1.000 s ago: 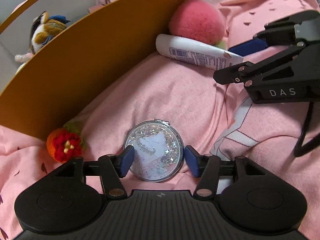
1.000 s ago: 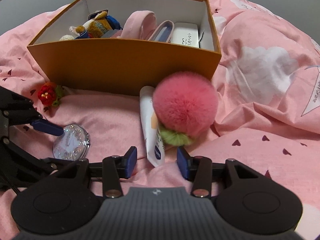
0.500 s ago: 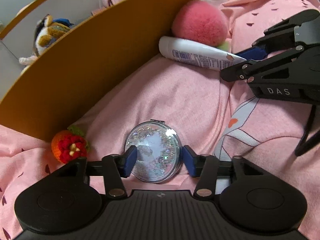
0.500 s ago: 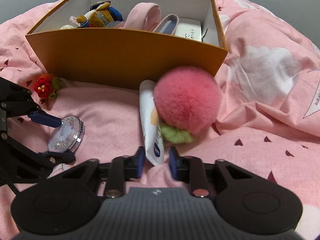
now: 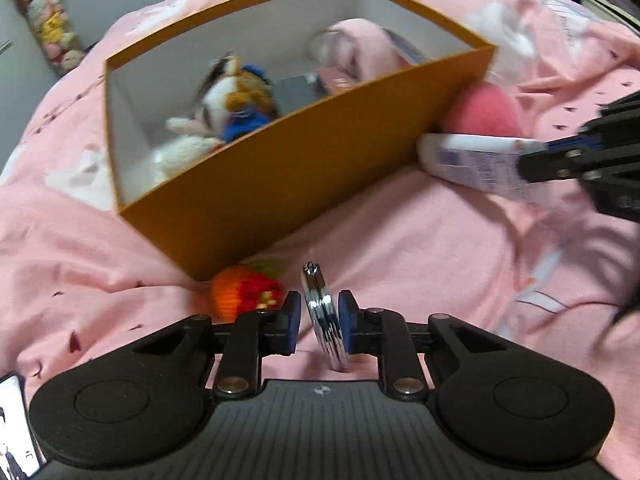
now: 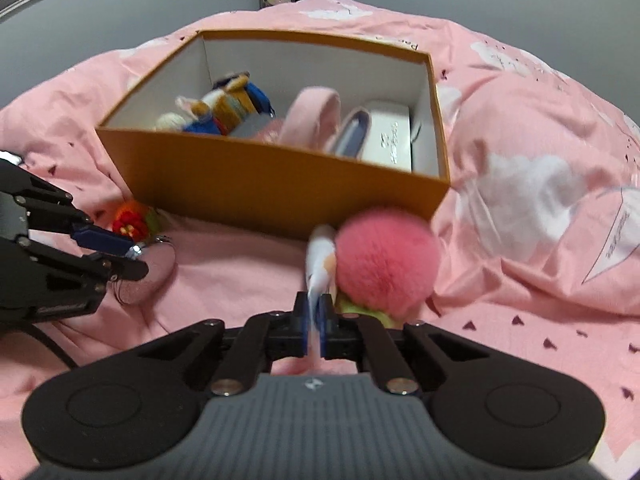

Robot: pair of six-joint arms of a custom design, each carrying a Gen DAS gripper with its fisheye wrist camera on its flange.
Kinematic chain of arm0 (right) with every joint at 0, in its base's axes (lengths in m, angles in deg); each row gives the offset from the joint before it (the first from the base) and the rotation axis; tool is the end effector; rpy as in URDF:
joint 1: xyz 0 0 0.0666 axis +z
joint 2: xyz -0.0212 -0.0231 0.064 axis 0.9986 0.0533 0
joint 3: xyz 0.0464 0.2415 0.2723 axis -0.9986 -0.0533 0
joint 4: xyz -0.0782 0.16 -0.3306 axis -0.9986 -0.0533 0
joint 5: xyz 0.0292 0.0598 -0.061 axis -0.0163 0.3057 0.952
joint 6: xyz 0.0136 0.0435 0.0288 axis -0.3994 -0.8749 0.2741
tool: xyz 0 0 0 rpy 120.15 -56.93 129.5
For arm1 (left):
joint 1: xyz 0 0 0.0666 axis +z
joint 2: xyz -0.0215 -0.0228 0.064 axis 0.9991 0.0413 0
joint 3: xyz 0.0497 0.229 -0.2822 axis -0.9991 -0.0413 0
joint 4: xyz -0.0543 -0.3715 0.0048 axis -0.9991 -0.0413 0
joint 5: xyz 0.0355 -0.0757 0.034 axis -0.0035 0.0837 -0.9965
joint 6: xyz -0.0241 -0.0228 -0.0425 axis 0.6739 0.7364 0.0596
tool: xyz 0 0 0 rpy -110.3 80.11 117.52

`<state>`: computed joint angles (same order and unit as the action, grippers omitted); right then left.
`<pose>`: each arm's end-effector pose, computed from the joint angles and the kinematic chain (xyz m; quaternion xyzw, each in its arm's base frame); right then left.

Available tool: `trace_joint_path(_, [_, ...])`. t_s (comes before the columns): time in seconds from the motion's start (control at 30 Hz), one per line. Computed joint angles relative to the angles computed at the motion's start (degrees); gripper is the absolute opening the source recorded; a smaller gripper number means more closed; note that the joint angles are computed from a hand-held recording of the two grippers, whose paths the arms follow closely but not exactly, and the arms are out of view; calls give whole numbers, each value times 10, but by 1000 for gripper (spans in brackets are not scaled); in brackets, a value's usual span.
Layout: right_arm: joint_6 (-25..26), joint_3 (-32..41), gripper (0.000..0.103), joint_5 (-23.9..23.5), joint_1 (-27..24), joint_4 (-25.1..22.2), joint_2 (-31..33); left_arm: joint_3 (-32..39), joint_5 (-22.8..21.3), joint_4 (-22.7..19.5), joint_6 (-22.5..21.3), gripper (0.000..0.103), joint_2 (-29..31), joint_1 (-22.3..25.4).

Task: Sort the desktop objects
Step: 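Grasp the glitter compact mirror with the left gripper while the right grasps the lotion tube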

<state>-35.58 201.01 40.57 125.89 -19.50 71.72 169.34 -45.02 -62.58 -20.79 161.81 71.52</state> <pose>0.4968 0.3899 0.4390 -0.1614 0.9263 0.0396 0.3382 0.5467 -0.1583 0.4278 0.2574 0.9307 -0.0003 0.2600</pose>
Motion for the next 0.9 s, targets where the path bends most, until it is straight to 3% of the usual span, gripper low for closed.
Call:
trace_joint_path(0.27, [-2,62,5,8,2,-33,34,-9,10,18,25,22,7,2])
trace_joint_path(0.7, [-15,73,15,-2,-6,-13,55,-11,32,25,49,21,12,10])
trace_joint_path(0.9, [-24,64,14,-5,-8,-9,50,-11,31,26,48,21,13,10])
